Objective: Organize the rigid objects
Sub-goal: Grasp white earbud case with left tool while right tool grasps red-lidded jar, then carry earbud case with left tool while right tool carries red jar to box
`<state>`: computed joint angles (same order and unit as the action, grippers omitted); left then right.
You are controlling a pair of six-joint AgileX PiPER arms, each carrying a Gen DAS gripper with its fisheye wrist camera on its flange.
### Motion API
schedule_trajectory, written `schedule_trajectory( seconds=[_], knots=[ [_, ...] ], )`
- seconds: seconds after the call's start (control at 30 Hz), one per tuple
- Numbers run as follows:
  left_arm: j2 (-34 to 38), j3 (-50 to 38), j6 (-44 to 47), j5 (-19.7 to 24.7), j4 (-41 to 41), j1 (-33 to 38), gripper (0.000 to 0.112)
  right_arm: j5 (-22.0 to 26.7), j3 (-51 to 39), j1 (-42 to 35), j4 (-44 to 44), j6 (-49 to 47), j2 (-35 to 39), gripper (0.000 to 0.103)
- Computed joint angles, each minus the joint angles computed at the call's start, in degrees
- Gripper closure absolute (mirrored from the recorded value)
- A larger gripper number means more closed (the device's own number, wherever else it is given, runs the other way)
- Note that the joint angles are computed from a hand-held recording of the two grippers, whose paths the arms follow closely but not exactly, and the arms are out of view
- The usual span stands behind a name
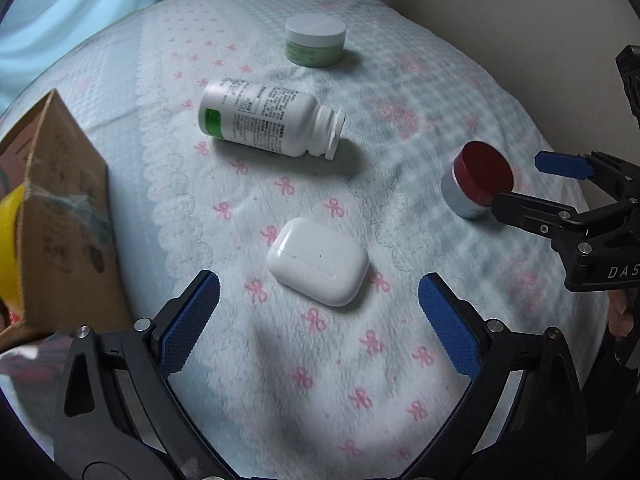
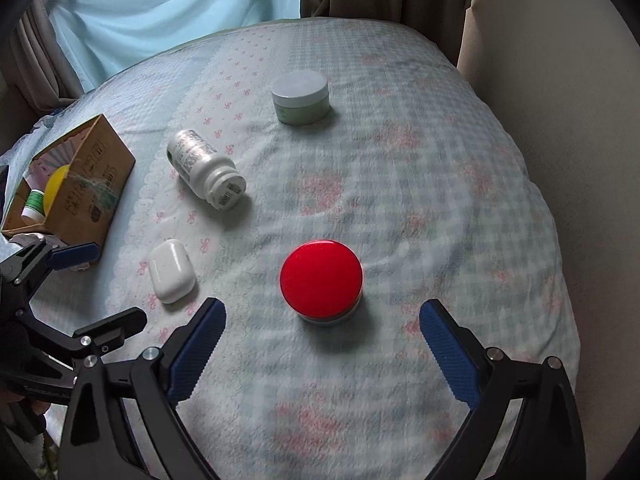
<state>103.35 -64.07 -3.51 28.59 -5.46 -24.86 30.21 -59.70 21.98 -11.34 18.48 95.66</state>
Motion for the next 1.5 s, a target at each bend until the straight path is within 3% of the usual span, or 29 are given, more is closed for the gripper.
schedule_trajectory(
  seconds=[0.1,0.23,0.3,0.4,0.57,0.63,0.73,0.8,0.9,1.13,1.37,1.5],
  knots=[
    [4.66,-1.97,6.07,-1.47,-2.53,0.6,0.026,-4.78,0.76,-0.94,-0.2,0.9,3.79,0.007],
    [6.75,-2.07,10.68,-5.11,-1.76,0.14,0.027,-9.86,1.39,-0.96,-4.67,5.52,7.24,0.009],
    [7.0,-2.12,14.4,-5.59,-4.02,0.45,0.027,-11.53,1.47,-1.03,-6.8,7.64,8.31,0.019],
    [6.86,-1.52,20.73,-6.27,-7.95,1.01,0.031,-12.74,1.74,-0.92,-10.79,12.32,8.97,0.029],
    [6.69,-1.62,28.79,-4.53,-13.2,2.22,0.04,-13.15,2.46,-0.79,-13.08,15.27,8.75,0.03],
    [6.89,-2.39,30.08,-3.61,-13.54,2.59,0.053,-13.39,2.59,-0.81,-13.81,15.83,8.63,0.031],
    [7.1,-2.95,32.88,-2.68,-14.73,3.05,0.053,-13.58,2.43,-0.8,-13.91,15.63,8.76,0.046],
    [6.68,-2.37,32.66,-3.31,-14.15,2.81,0.053,-13.12,1.59,-0.56,-12.69,13.42,9.21,0.051],
    [6.29,-2.08,30.48,-3.5,-13.29,2.57,0.053,-11.01,0.55,1.33,-19.26,18.4,9.77,0.051],
    [3.82,-0.69,27.04,-2.76,-14.03,2.55,0.053,-10.24,0.12,1.33,-15.66,16.11,9.15,0.052],
    [-3.35,0.21,22.02,0.41,-11.47,2.43,0.053,-6.08,-0.81,2.88,-12.02,12.85,4.59,0.052],
    [-8.76,-1.39,15.9,4.54,-8.13,2.72,0.053,-1.98,-2.8,3.95,-9.61,10.85,0.7,0.052]
  ],
)
